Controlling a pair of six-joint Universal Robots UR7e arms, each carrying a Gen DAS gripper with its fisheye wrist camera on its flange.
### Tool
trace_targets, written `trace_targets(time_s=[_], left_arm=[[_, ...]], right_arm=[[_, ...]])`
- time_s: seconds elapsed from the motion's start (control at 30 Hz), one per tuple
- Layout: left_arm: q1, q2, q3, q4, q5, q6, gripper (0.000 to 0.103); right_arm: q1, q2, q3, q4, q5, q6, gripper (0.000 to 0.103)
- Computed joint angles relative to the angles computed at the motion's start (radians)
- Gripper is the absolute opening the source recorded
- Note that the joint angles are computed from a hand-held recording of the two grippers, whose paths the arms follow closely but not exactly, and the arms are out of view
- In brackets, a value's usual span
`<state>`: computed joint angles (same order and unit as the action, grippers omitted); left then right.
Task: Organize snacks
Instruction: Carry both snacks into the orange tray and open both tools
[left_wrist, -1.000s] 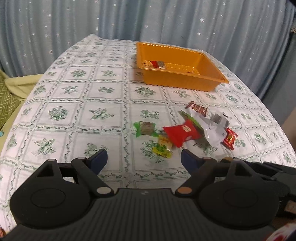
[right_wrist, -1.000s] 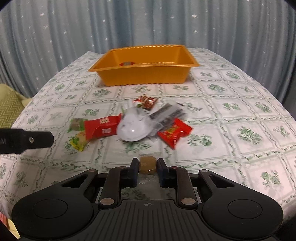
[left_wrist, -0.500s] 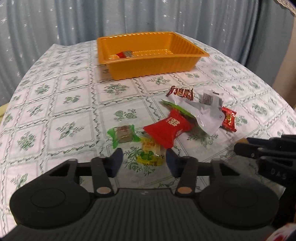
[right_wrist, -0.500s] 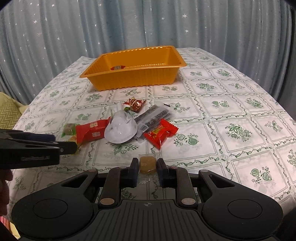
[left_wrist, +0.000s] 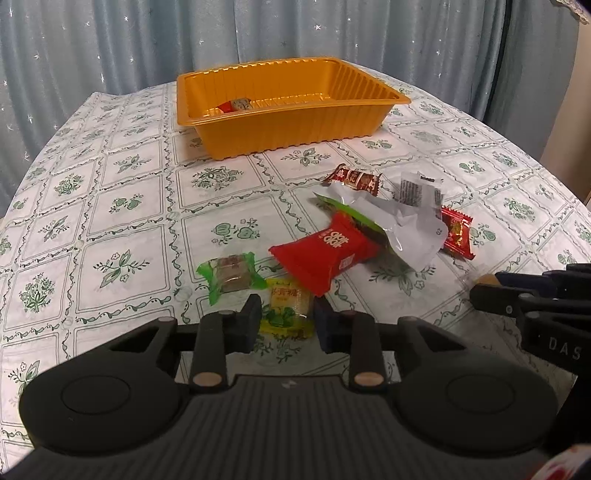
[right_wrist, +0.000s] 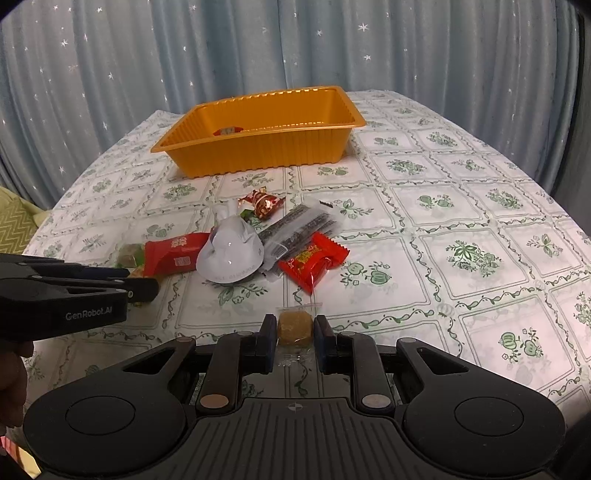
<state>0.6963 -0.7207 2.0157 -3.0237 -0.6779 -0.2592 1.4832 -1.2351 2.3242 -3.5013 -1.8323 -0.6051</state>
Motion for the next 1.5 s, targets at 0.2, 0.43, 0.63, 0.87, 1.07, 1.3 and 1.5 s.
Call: trace_targets(time_s=[0.2,0.43,0.63,0.87,1.07,1.3,1.5], left_arm=[[-0.023,-0.028,0.021,0.090,0.047,-0.103,0.025],[-0.052,-0.073,0.074,0.103,0.088,-0.194,0.025],[-0.070,-0.086,0.077,0.081,0.112,-0.208,0.025],[-0.083,-0.073,0.045,0.021,0.115,-0.166,0.025],[-0.085,-0.054,0.008,-0.020,0.109,-0.122,0.025],[-0.078,-0.022,-0.044,-0.071,0.104,-0.060,0.025],[-0.061,0.006,-0.100,-0.102,0.087,-0.001,0.025]], right_arm=[[0.001,-0.005,0.001,-0.004,0.005,-0.002,0.022],[0.008,-0.015,0.010,-0.008,0.014,-0.005,0.022],[0.018,-0.026,0.012,-0.015,0.024,-0.002,0.022],[0.026,-0.041,0.005,-0.021,0.039,-0.002,0.022],[0.032,-0.044,-0.015,-0.018,0.049,-0.005,0.022],[0.036,-0.035,-0.062,-0.011,0.065,-0.018,0.022],[0.048,-0.012,-0.123,-0.003,0.080,-0.032,0.022]])
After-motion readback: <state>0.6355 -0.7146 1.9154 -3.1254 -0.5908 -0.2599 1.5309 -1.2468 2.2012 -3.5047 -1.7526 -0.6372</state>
